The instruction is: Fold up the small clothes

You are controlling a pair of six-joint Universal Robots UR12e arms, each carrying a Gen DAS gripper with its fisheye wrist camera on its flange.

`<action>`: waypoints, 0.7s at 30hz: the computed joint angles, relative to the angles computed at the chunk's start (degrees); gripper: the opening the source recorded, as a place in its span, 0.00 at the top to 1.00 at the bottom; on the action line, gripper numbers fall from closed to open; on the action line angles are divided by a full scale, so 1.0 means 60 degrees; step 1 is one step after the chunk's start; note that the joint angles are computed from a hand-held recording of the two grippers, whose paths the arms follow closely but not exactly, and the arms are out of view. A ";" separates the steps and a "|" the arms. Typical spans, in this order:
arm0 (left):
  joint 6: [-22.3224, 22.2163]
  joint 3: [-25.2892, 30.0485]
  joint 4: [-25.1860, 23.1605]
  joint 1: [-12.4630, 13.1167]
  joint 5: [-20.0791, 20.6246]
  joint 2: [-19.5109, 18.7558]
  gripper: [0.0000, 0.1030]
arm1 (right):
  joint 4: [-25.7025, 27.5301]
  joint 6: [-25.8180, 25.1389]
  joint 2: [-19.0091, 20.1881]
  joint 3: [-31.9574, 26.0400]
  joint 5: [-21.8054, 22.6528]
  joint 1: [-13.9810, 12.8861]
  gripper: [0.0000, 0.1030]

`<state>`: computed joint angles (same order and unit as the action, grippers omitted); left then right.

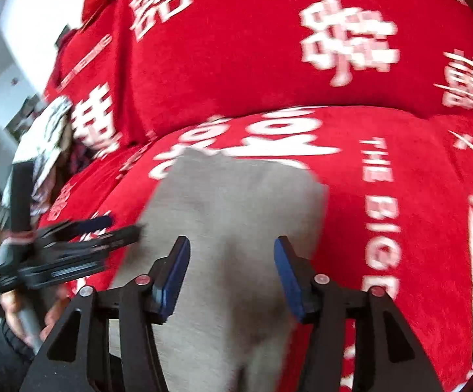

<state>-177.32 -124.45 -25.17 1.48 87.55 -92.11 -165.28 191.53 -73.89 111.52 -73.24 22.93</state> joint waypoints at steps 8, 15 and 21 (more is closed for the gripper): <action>0.0107 -0.0053 -0.0099 -0.0150 0.0604 0.0102 0.30 | 0.1049 0.0101 0.0339 -0.0443 -0.0568 0.0179 0.39; 0.0295 -0.1346 0.1071 -0.0070 0.0262 0.1209 0.30 | -0.0104 -0.0483 -0.0527 0.0728 -0.0473 0.0475 0.38; 0.0060 -0.1926 0.2038 -0.0275 0.0865 0.1500 0.30 | -0.0426 -0.0494 -0.0671 0.1273 -0.1676 0.0908 0.38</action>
<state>-176.96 -136.01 -12.94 -0.17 92.74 -83.12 -167.84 188.57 -77.91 119.16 -83.29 28.38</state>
